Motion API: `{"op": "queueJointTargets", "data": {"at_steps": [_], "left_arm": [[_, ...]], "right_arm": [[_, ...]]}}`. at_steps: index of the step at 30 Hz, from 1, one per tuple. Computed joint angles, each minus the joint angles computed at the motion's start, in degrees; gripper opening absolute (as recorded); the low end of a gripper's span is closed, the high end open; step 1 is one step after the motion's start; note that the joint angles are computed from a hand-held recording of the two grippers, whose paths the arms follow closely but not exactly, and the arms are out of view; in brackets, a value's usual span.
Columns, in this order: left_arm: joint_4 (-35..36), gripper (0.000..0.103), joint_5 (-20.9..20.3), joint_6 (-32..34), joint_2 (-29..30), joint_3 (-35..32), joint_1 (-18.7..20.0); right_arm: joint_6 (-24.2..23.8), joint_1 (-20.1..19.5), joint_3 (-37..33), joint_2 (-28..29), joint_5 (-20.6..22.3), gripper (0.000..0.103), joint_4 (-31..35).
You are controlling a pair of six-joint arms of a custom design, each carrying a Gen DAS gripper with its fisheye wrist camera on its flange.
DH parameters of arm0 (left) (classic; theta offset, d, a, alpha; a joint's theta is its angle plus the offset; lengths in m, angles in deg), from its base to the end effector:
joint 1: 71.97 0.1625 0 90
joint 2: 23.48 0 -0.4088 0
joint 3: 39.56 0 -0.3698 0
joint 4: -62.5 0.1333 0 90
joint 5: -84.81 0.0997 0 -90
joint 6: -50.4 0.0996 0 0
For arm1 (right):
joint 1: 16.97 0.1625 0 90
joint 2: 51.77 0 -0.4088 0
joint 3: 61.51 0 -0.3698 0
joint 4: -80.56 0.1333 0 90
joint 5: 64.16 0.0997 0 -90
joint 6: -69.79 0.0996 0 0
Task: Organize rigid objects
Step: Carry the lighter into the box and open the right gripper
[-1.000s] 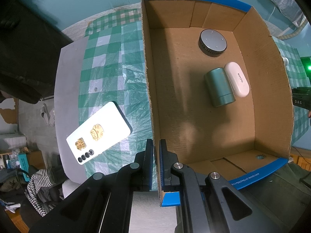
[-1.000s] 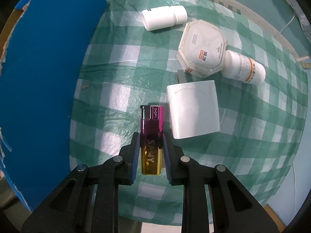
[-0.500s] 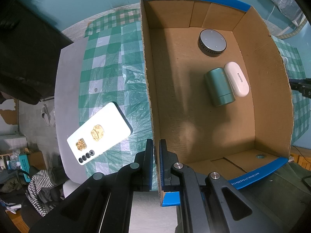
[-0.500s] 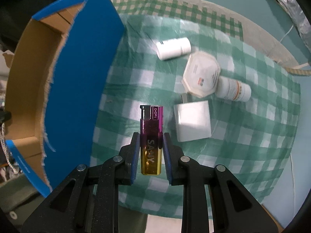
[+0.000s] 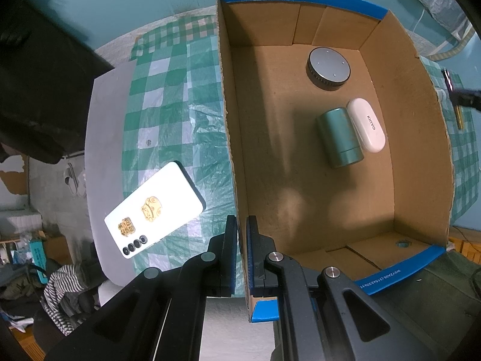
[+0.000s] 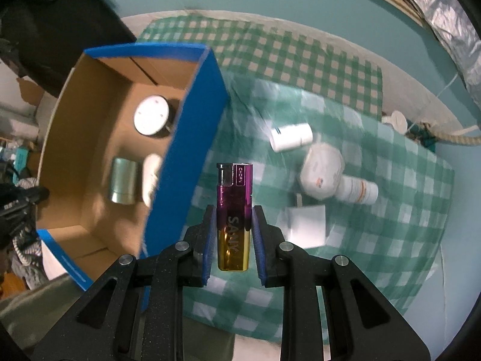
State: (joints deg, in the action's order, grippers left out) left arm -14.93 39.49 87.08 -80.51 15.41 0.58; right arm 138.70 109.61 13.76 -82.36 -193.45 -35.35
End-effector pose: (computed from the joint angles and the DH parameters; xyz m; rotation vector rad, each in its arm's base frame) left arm -0.0091 -0.7070 0.4309 1.1608 2.0745 0.3785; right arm 0.4643 -0.5078 0.0054 -0.5407 -2.3822 0.4489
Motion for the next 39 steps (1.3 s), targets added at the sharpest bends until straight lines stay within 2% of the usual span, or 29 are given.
{"op": "queueJointTargets", "data": {"at_steps": [15,23,30,39], "left_arm": [[-0.01,0.005,0.12,-0.08,0.13,-0.04,-0.15],[-0.01,0.005,0.02,-0.08,0.12,-0.02,-0.15],[-0.06,0.005,0.02,-0.07,0.12,0.05,-0.16],[-0.06,0.005,0.01,0.01,0.19,-0.04,-0.15]], "right_arm": [[-9.51,-0.67,-12.80,5.49,-2.41,0.023,2.54],[-13.44,-1.91,-19.15,9.60,-1.55,0.023,4.18],[-14.55,-3.10,-21.03,11.55,-0.44,0.023,5.05],[-14.02,-3.86,-20.10,11.55,0.09,0.023,4.39]]}}
